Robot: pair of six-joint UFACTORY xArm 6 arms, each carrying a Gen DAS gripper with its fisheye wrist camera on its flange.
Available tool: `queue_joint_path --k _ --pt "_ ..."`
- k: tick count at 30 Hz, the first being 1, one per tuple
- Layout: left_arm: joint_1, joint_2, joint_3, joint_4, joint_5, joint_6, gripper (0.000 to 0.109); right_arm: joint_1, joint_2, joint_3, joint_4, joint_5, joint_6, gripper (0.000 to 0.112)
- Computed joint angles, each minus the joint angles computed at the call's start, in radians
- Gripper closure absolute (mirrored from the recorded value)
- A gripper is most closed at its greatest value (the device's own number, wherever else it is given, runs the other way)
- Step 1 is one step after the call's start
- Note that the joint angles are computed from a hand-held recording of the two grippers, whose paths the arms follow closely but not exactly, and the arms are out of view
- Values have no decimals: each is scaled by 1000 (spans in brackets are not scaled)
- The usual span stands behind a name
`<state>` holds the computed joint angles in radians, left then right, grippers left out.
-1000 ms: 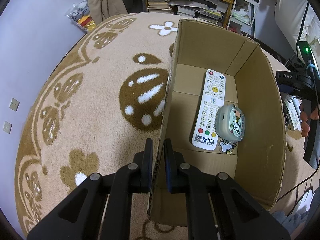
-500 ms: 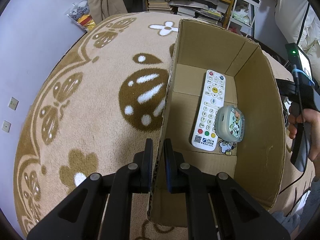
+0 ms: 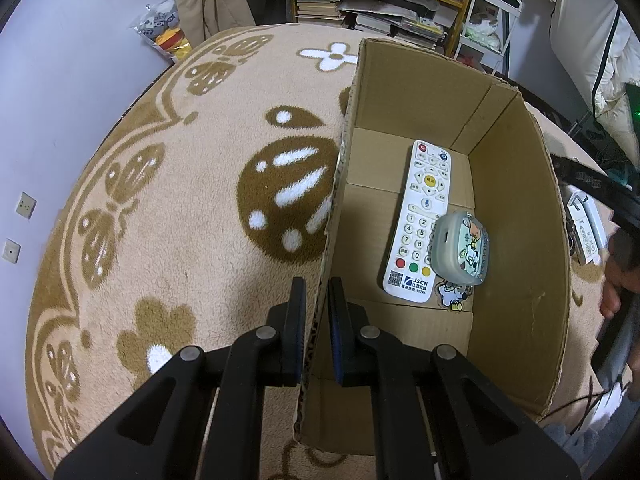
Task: Organize rigid objects
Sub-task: 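Carry the white plug adapter over the box with the right gripper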
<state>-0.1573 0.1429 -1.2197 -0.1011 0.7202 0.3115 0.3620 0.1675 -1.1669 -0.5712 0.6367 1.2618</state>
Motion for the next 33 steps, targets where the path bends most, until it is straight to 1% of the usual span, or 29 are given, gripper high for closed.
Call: queue_joint_path --k 3,10,16,20,23,27,28,29,30,33 --pt "1 -2 2 -1 0 1 99 20 -56 37 -16 -40 24 63" --pt "2 -2 4 4 -4 1 99 67 -147 97 -47 -188 55 63" --pt "2 -3 4 13 -3 -4 99 100 -129 84 -19 -300 -16 63" --pt "2 -7 7 17 -5 -5 99 127 -100 74 -11 -338 -63 63" --pt "1 -8 9 19 -6 -7 99 154 -69 51 47 -316 -140 63" --pt "7 -4 -1 -3 9 -1 99 172 -52 30 70 -280 -187 63" --pt "12 2 -12 -21 24 2 99 177 -51 21 52 -251 -183 63" --pt "18 7 -25 -43 44 5 99 188 -50 1 18 -187 -175 63" --pt "17 7 -26 -42 44 5 99 193 -47 -9 23 -164 -193 63" --pt "7 1 -10 -1 18 -12 99 194 -45 -10 65 -169 -238 62"
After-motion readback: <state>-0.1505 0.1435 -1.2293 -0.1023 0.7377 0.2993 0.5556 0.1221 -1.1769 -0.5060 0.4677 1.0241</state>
